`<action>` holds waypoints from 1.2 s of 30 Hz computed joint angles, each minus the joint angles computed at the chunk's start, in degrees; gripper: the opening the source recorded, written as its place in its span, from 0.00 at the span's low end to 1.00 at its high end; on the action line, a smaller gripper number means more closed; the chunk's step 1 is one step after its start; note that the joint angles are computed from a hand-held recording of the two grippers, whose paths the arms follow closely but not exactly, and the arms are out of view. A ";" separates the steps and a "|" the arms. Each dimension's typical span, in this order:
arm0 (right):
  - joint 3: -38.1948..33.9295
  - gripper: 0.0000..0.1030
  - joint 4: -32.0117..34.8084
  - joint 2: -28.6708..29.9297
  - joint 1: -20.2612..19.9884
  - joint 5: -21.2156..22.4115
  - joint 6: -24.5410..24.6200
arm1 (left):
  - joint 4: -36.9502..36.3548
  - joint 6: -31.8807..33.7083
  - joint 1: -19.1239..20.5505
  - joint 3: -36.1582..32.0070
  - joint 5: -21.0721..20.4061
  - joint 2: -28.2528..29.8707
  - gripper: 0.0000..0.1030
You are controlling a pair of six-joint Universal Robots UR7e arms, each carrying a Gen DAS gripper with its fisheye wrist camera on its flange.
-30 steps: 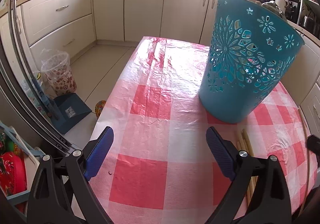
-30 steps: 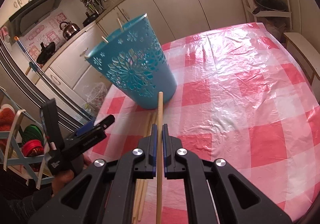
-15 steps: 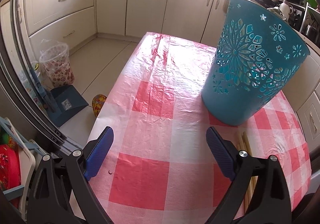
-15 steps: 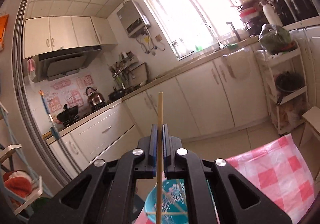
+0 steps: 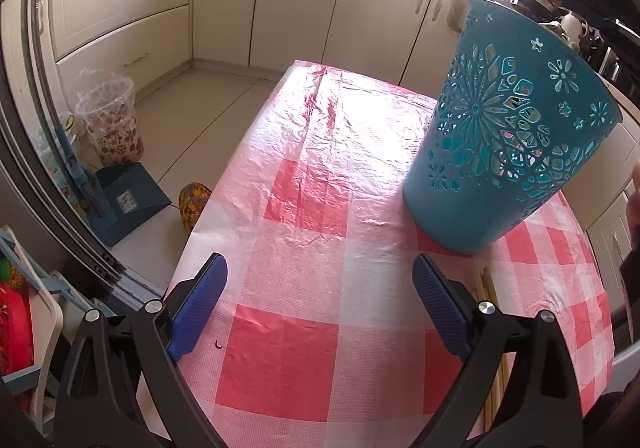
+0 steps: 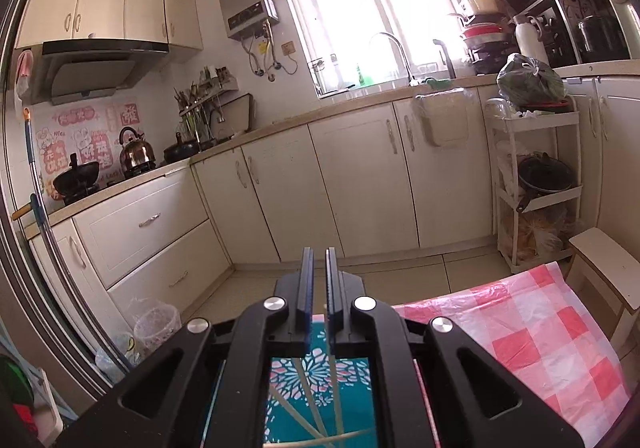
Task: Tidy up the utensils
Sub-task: 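Raise the chopstick over the teal basket and release it with the right tool, then move the left tool to the chopsticks while the right tool pinches another chopstick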
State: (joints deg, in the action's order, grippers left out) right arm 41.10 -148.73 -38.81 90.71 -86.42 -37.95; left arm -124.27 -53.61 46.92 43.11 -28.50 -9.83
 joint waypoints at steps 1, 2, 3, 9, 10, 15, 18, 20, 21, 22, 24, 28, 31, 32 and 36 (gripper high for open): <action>2.04 0.09 -0.64 -1.35 -0.12 0.27 -0.57 | 0.04 -0.08 0.00 0.07 0.05 -0.03 0.87; 4.32 0.15 -1.52 -2.96 -0.29 0.78 -0.98 | 0.28 -0.26 0.01 -0.04 0.09 0.00 0.87; 6.55 0.19 -2.70 -4.49 -0.48 1.51 -1.23 | 0.45 -0.37 0.01 -0.07 0.11 0.00 0.87; 22.21 0.39 -8.40 -15.89 -2.78 2.53 -3.52 | 1.86 -1.08 -0.10 -0.83 0.72 0.38 0.87; 24.68 0.40 -8.04 -17.62 -3.36 1.50 -4.18 | 2.17 -1.20 -0.14 -1.02 0.88 0.48 0.87; 30.10 0.41 1.75 -20.60 -5.33 -9.54 -7.29 | 4.49 -1.82 -0.28 -2.29 1.31 0.99 0.87; 28.97 0.25 8.46 -18.81 -5.65 -16.00 -7.52 | 5.62 -2.16 -0.40 -2.81 1.53 1.24 0.87; 27.85 0.20 11.68 -17.77 -5.51 -17.40 -7.93 | 5.77 -2.25 -0.44 -2.67 1.63 1.16 0.87; 27.63 0.20 12.31 -17.43 -5.30 -17.89 -8.09 | 5.83 -2.32 -0.44 -2.62 1.61 1.13 0.87; 27.35 0.19 12.91 -17.06 -5.09 -18.18 -8.29 | 5.96 -2.44 -0.43 -2.62 1.56 1.10 0.87; 27.53 0.19 13.32 -16.91 -5.00 -18.13 -8.55 | 5.82 -2.45 -0.43 -2.51 1.50 1.03 0.87; 28.07 0.15 13.42 -16.46 -4.53 -20.41 -9.54 | 5.76 -2.38 -0.40 -2.61 1.49 1.08 0.87; 27.95 0.08 13.95 -16.45 -4.84 -21.46 -8.44 | 5.80 -2.42 -0.40 -2.63 1.51 1.10 0.87; 27.52 0.07 14.22 -16.34 -5.04 -21.41 -7.97 | 5.84 -2.47 -0.40 -2.59 1.51 1.08 0.87; 25.92 0.06 15.99 -16.50 -5.76 -20.78 -4.86 | 5.62 -2.26 -0.40 -2.35 1.46 0.95 0.87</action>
State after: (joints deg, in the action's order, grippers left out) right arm 67.02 -132.74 -55.31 84.95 -107.20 -42.81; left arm -118.65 -55.87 46.52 40.76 -27.03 -8.88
